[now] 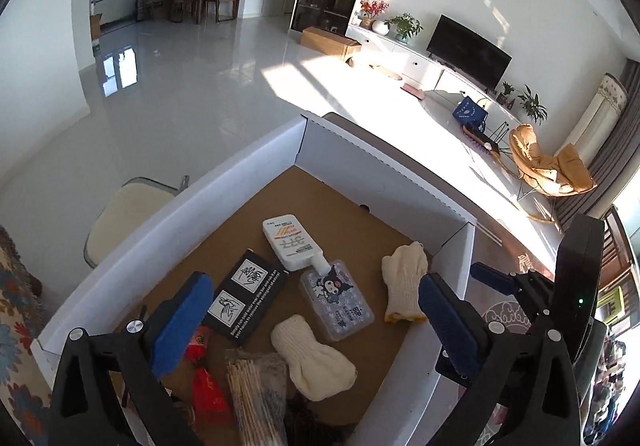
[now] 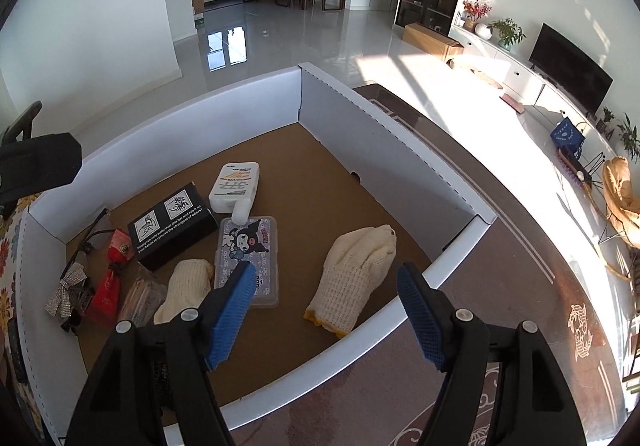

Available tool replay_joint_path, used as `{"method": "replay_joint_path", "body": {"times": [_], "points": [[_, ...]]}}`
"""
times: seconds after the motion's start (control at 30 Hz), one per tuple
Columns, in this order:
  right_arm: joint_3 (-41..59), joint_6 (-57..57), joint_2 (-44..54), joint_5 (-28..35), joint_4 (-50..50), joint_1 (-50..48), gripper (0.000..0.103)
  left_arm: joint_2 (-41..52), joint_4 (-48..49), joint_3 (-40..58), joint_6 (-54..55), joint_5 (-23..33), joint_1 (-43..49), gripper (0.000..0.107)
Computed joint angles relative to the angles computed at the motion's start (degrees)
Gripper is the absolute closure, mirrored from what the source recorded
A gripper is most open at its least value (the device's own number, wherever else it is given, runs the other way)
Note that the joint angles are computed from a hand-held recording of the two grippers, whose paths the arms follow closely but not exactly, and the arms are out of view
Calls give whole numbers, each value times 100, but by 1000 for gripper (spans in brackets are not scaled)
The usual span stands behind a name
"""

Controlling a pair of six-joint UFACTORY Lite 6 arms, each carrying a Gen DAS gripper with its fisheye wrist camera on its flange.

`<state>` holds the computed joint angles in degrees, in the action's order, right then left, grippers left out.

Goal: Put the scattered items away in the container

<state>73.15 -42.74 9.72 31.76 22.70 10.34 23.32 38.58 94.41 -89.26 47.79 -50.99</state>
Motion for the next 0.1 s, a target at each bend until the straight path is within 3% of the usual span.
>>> {"method": "replay_joint_path", "body": {"times": [0.1], "points": [[7,-116,-17,79,237,-36,29,131,289,63,-252,541,-175,4]]}}
